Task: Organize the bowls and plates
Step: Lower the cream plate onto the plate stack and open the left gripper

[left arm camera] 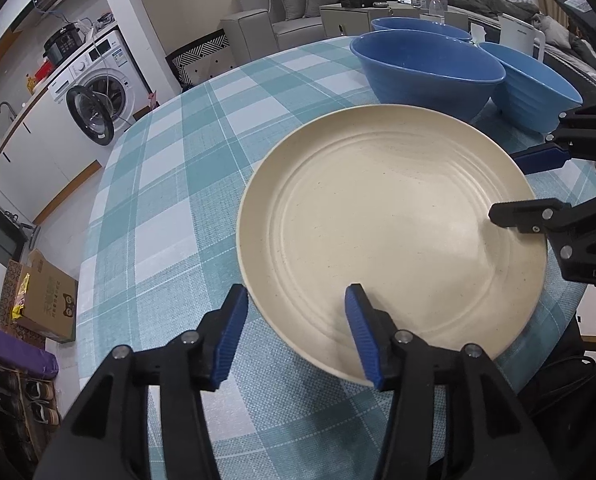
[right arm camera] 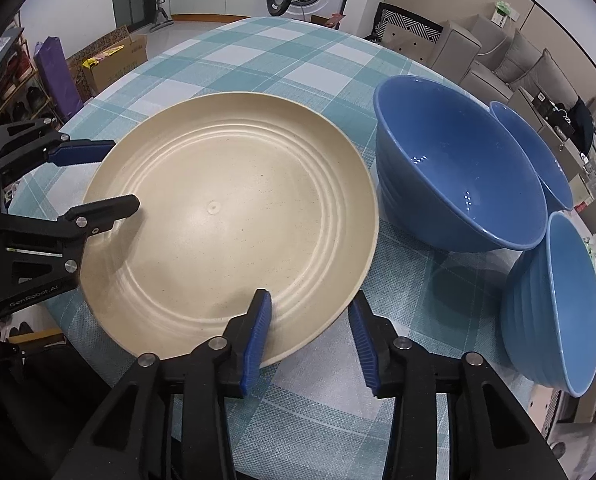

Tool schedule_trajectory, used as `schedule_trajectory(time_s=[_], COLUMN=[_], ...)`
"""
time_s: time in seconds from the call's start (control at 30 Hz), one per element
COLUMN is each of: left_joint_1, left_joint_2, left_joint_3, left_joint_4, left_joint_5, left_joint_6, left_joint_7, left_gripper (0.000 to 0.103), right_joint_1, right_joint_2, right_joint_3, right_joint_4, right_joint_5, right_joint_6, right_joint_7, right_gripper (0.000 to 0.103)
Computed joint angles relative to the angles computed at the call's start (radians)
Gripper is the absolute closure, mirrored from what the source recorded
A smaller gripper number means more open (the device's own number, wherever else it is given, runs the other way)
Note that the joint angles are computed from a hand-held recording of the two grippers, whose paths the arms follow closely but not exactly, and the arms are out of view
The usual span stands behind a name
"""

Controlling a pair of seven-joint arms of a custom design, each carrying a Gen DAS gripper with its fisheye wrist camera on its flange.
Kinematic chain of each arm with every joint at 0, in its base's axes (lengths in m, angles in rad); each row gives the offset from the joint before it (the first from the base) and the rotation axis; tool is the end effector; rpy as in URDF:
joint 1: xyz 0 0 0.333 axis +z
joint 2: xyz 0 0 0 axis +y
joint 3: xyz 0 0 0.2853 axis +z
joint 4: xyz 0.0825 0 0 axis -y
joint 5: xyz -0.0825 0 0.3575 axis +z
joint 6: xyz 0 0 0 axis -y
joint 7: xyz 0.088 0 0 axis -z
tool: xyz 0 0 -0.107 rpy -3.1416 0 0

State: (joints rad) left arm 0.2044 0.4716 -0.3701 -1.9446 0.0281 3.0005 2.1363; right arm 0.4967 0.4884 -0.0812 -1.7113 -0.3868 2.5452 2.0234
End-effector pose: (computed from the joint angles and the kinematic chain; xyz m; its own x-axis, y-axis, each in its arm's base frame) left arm 0.6293 -0.0864 0.3144 -0.5635 -0.8055 -0.1833 -0.6136 0.5567 -0.5600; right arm 0.6019 0.2776 0.3317 0.2181 -0.9583 0.1844 -0.8744 -0.2758 -0.3992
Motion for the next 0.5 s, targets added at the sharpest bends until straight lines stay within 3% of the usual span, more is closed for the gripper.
schedule_trajectory(time_s=[0.33,0.5], left_joint_1=[0.03,0.109], left_joint_2=[0.006,-0.002], left_joint_3=[-0.033,-0.126], left_joint_4=[0.015,-0.004], left_joint_5=[-0.04,-0.105], left_joint_6=[-0.007,0.004], left_joint_7=[0.0,0.072], left_gripper=[0.047,0.044], right_joint_1=[-0.025,-0.034], right_joint_2=[-0.027,-0.046], right_joint_3=[0.007,0.01], right_joint_4=[-0.044,-0.074], right_joint_5=[0.051,0.073], right_joint_6=[0.068,0.121], right_joint_7=[-0.02,-0.024], right_gripper=[0.046,0.028])
